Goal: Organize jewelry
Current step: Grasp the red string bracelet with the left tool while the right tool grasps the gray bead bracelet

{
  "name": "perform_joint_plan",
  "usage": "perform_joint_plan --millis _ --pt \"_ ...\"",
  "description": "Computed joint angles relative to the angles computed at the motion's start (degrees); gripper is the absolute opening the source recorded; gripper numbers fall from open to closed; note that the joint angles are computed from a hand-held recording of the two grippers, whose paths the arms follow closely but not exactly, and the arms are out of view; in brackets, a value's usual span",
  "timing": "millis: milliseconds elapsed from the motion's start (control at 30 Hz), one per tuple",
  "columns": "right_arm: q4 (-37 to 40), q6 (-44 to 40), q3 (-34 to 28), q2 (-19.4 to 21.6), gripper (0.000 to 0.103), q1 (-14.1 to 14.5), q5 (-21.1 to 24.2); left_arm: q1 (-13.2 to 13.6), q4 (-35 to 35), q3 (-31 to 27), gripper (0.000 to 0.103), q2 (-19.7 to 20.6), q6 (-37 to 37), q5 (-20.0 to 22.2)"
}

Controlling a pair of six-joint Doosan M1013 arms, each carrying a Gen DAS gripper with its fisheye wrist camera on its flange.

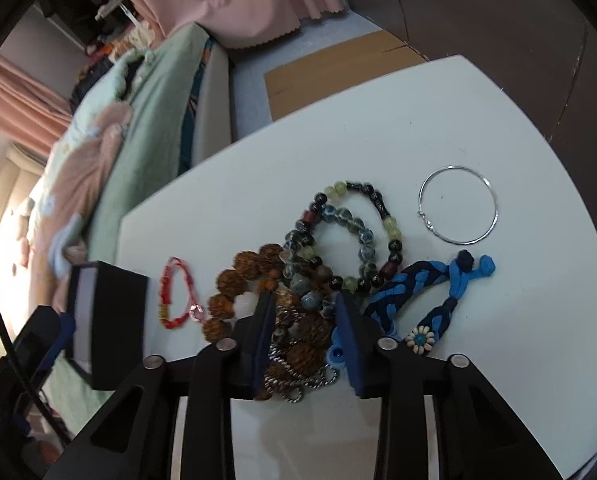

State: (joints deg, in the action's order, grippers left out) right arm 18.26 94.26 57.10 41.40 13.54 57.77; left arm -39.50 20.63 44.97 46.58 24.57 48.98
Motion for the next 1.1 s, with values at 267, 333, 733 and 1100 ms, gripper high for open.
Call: perform_joint_plan --millis 267,333,733,1100 --pt "2.1 1.5 -0.1 -0.2 0.01 -0.7 -0.8 0.6 -6.6 -5.0 0.039 3.5 7.1 3.6" --pt "4.9 0.9 0.6 -0.7 0.01 -1.4 -1.8 0.7 -7.6 -6.1 0.039 4.1 8.5 4.2" --pt "19.2 -5.8 2.1 -1.8 0.01 -3.1 -5.5 0.9 -8.7 -15.8 0.032 10.1 13.2 11.0" --pt "29.5 -11.6 3.4 -2.4 0.01 -4.0 -7.8 0.6 -5.8 -28.0 0.003 16.9 13.9 23.0"
